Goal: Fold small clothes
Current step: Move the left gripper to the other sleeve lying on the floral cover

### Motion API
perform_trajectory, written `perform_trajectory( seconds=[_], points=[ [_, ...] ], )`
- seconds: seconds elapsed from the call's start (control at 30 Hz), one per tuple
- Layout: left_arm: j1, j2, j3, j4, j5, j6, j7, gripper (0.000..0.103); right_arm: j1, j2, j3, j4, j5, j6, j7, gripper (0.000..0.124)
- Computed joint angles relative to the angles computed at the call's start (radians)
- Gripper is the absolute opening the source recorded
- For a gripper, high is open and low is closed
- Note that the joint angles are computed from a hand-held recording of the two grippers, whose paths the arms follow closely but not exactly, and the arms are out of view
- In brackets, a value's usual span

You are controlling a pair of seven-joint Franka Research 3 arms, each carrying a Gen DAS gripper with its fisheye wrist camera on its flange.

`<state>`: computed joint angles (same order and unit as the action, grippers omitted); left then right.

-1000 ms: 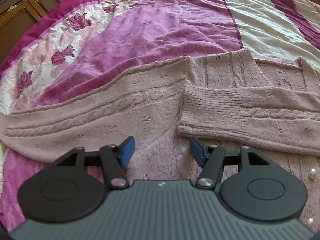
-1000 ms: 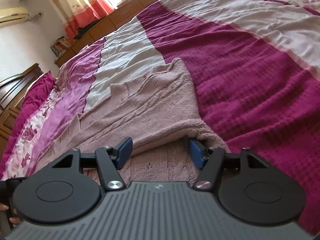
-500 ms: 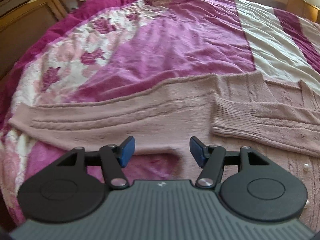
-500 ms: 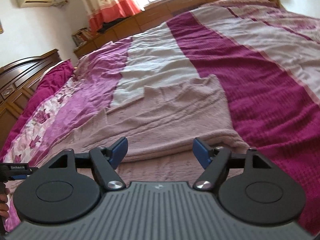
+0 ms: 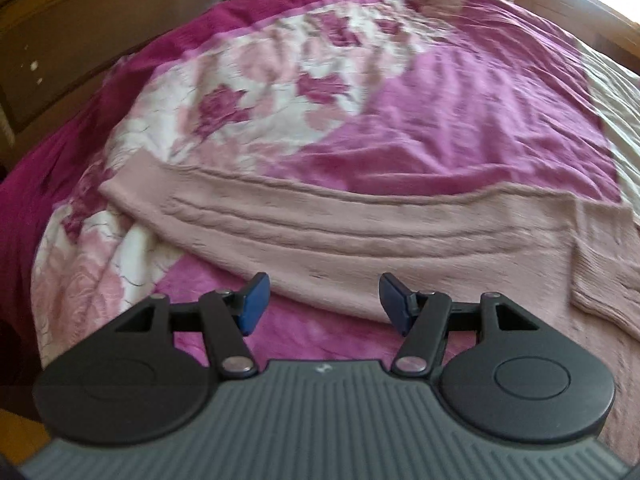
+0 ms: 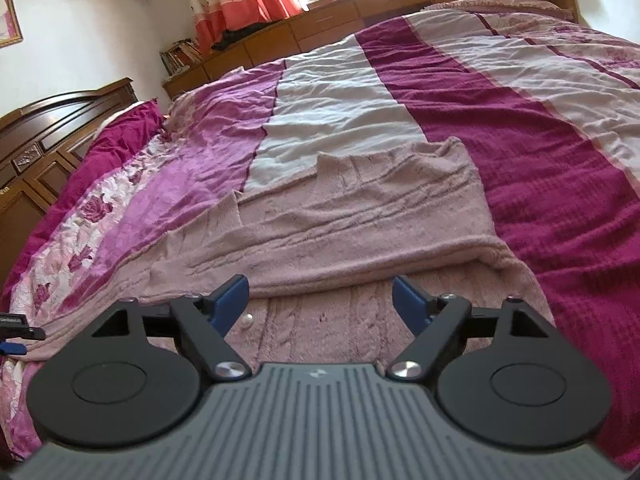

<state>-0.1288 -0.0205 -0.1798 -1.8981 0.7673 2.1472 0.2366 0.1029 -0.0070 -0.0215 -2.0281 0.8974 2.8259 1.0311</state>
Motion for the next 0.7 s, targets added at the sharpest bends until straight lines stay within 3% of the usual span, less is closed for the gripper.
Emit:
perform_trajectory(
  seconds=[0.47, 0.7],
  points=[
    [0.063, 0.029, 0.042, -0.051, -0.044, 0.084, -0.142, 0.063, -0.004, 0.008, 0.0, -0.033, -0.201, 0.031, 0.175, 0.09],
    [0.062, 0.055, 0.048, -0.043, 0.0, 0.095, -0.196, 0.072, -0.009, 0.028, 0.001, -0.026, -0.277, 0.009, 0.25, 0.09]
  ],
)
